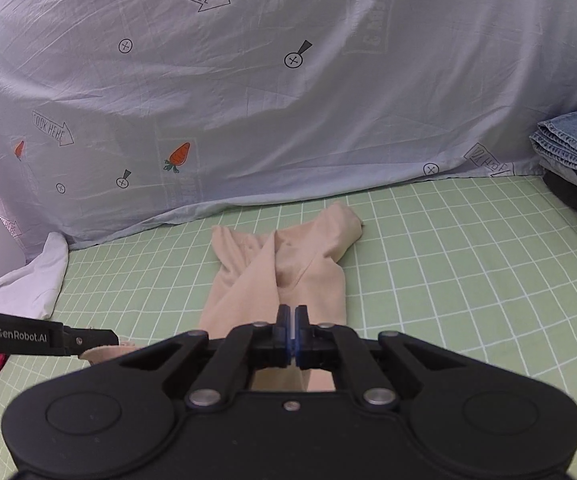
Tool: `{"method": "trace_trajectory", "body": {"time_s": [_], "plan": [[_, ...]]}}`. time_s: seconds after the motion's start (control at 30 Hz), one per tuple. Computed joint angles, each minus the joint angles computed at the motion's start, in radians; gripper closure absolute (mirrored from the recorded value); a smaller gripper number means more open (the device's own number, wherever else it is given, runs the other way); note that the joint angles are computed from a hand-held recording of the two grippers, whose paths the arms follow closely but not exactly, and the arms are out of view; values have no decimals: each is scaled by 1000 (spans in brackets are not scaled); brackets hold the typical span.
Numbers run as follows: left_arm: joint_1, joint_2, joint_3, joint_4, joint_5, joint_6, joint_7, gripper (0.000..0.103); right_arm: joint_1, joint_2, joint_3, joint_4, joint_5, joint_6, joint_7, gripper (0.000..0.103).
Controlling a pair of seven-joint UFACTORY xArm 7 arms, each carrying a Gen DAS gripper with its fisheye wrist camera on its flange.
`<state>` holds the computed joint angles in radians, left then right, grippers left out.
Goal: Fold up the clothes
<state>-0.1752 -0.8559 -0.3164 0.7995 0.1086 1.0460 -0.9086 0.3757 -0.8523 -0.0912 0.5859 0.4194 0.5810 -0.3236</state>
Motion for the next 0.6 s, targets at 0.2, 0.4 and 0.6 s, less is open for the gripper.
{"method": "trace_trajectory", "body": {"time_s": [0.2,0.4,0.6], "plan": [[56,235,75,22,16,-189,23,98,52,311,-5,137,53,-136,-28,102],[69,351,133,-4,31,-259,47,95,-3,561,50,269,73,-149,-24,102],[65,146,225,-119,-55,-235,121,59,-84,505,76,232,81,-114,39,77]]}}
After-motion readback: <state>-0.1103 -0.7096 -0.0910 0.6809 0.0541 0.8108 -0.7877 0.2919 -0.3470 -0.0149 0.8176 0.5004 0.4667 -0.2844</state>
